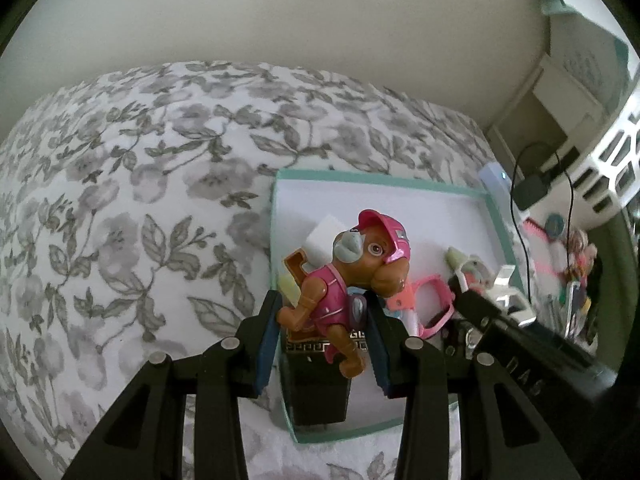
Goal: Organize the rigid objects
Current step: 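Carry the pink figure and white clip over the tray and release them inside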
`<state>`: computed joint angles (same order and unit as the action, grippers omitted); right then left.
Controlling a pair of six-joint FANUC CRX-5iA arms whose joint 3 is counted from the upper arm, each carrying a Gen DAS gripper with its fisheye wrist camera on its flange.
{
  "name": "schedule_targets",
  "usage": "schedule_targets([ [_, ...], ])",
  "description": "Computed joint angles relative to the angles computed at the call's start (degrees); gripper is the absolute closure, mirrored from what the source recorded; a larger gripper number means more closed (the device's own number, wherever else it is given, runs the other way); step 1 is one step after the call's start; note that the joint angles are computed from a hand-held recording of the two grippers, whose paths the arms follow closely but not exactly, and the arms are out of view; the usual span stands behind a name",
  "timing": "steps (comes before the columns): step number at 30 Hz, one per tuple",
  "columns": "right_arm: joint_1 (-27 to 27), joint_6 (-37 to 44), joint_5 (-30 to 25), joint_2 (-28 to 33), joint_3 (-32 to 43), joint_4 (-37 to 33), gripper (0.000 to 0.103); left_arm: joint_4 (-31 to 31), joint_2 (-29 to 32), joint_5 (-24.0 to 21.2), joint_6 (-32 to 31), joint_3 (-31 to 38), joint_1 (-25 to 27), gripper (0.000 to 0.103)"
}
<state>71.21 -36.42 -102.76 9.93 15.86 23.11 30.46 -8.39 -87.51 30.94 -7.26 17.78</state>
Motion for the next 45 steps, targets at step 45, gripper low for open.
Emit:
schedule_targets([
  [45, -1.1, -4.1, 4.1, -3.7, -5.5, -5.4, 0.038, -5.0, 0.3, -1.6, -0.1, -2.0, -3.7, 0.051],
])
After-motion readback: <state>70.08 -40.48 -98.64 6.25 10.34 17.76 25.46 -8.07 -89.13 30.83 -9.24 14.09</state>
